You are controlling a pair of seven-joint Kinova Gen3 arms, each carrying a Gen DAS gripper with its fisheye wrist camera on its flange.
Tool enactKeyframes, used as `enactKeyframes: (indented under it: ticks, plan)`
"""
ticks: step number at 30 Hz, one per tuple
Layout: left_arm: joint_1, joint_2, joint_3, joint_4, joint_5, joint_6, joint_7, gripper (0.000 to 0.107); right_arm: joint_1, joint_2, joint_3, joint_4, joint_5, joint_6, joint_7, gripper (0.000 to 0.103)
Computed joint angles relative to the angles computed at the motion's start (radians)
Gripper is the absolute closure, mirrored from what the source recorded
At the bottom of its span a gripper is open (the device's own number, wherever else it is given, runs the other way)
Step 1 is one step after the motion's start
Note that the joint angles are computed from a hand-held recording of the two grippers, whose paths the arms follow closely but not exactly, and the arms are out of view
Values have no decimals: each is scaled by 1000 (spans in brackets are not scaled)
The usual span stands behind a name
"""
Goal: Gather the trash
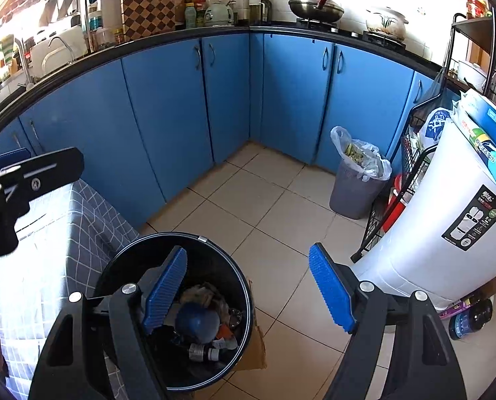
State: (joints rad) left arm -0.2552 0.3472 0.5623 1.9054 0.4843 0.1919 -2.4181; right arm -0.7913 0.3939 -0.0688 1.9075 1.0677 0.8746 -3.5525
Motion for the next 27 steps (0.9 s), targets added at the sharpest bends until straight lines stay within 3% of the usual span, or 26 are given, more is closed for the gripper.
enactKeyframes:
  ticks: [8, 12, 27]
  plan:
    - [-16, -10, 9, 20, -3, -16, -4, 8, -6, -4, -4, 0, 9, 0, -3, 29]
    - [-19, -15, 8, 27, -15, -26, 11, 8, -11, -3, -4, -4, 8, 10, -6, 18]
    - [-77, -25, 68, 43, -33, -35, 18, 8, -10, -7, -9, -3, 10, 17, -15, 18]
